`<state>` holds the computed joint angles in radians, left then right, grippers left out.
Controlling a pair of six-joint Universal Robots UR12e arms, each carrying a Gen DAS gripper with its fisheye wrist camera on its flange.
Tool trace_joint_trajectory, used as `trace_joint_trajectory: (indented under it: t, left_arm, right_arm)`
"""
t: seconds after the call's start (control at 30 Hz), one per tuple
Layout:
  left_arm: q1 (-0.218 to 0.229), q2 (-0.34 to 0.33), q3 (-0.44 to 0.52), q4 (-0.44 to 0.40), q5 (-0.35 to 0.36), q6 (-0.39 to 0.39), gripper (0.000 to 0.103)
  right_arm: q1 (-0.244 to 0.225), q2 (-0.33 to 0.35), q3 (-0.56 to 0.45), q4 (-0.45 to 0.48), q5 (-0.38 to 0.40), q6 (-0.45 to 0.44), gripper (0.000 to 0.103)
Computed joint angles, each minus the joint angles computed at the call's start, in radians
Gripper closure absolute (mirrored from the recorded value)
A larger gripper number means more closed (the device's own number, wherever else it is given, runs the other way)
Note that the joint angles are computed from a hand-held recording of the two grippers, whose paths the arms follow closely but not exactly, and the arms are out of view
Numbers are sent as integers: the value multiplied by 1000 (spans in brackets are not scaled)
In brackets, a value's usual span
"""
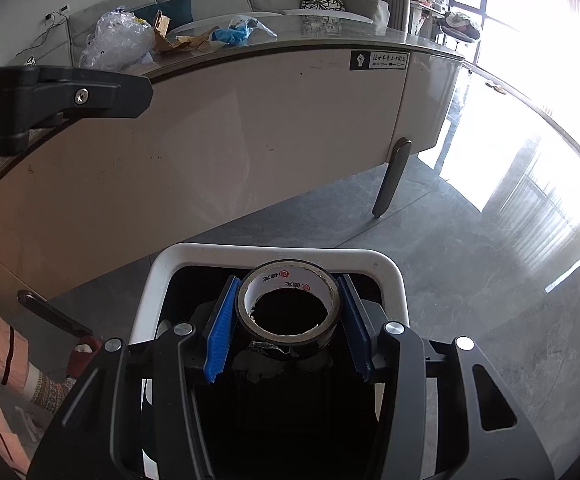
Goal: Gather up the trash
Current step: 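Lower the tape roll into the bin and open the right gripper, then move both grippers back toward the coffee table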
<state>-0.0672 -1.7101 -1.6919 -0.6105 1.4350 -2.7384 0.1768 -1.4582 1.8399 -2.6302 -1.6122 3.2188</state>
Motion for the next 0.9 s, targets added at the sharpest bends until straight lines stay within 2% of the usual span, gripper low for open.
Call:
trace_joint_trajectory:
  t: [0.23,0.27,0.3,0.33,0.5,0.7,0.9]
  left_arm:
    - [1,-4,5,-14,-3,-3,9]
    - [2,-5,5,-15,-3,-5,9]
    - [2,-5,6,-16,-3,-6,9]
    - [1,-5,6,-16,-3,-6,9]
    - [2,-1,3,-13,-2,-5,9]
    - [13,12,-1,3,-18,-17,9]
    - [33,27,-4,22,-34,-32,9]
  right_arm:
    - [-6,3,-7,16,23,3,51]
    - [-9,5,-12,36,35,7,42]
    - [-10,6,-12,39,35,14,9]
    - [-11,6,-9,32,38,23,5]
    - [-14,3,-11,44,34,45,5]
    - [0,-20,-4,-30,-39,52,5]
    - [10,-35,-21,-96,-69,49,5]
